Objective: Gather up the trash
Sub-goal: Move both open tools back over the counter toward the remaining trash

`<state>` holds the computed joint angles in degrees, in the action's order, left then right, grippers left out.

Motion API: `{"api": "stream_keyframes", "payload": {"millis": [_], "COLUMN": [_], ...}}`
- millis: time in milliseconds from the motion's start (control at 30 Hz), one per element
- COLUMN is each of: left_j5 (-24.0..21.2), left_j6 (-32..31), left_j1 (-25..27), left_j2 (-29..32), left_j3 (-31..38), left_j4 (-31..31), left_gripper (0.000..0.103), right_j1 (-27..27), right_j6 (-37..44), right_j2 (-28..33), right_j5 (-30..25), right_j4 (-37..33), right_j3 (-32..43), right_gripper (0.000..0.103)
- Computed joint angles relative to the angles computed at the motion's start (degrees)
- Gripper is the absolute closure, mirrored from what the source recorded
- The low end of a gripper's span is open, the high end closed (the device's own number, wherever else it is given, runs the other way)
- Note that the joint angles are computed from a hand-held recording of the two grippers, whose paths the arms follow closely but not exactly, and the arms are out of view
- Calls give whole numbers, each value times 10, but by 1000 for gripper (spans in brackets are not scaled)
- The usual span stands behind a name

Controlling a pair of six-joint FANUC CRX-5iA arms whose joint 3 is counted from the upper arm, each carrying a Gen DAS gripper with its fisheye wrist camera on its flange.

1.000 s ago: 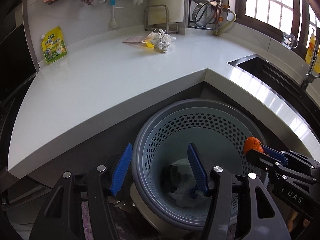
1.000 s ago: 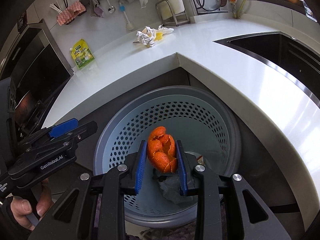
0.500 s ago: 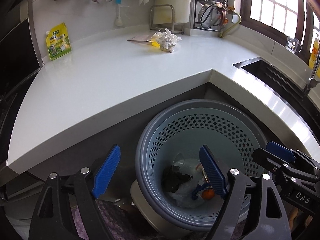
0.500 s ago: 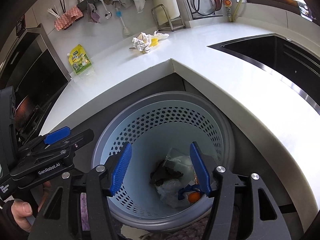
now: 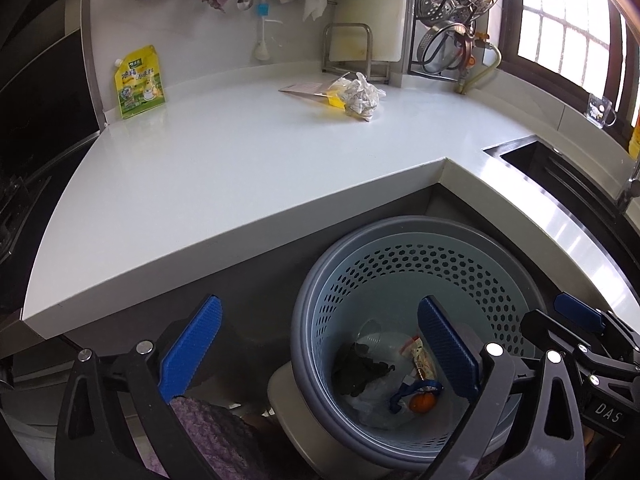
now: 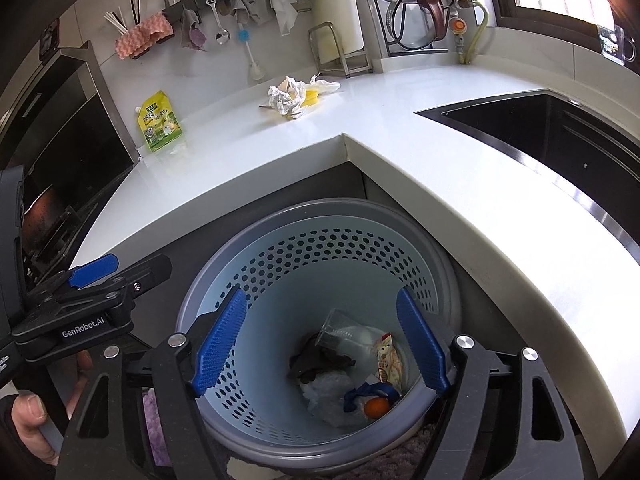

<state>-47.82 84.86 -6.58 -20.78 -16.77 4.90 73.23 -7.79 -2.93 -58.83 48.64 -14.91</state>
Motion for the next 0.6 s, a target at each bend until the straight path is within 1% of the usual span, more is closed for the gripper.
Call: {"api": "stream_keyframes", "payload": {"millis": [67, 167, 300, 400, 533, 600], "left_j5": [7, 6, 18, 25, 27, 32], "left_j6": [11, 23, 25, 37, 48, 47], "left_j1": [-2, -4, 7, 13, 15, 19], "left_j2": [-3, -1, -5, -3, 5, 8], "left_j3": [1, 8, 1, 7, 23, 29], "left_j4": [-11, -28, -18, -26, -46, -48], "left_gripper": [6, 6, 6, 6, 6, 6], "right_j1": [0, -2, -4, -9, -19, -28], "right_j6": [-1, 9, 21, 35, 23, 34], "right_j2": [2, 7, 21, 32, 38, 41], "right_j5": [-1, 1, -11, -21, -21, -16], "right_j4": [7, 8, 21, 20, 51, 62], "right_j3": [-1, 3, 14, 29, 32, 38], "right_gripper": [24, 23, 23, 23, 23, 23]}}
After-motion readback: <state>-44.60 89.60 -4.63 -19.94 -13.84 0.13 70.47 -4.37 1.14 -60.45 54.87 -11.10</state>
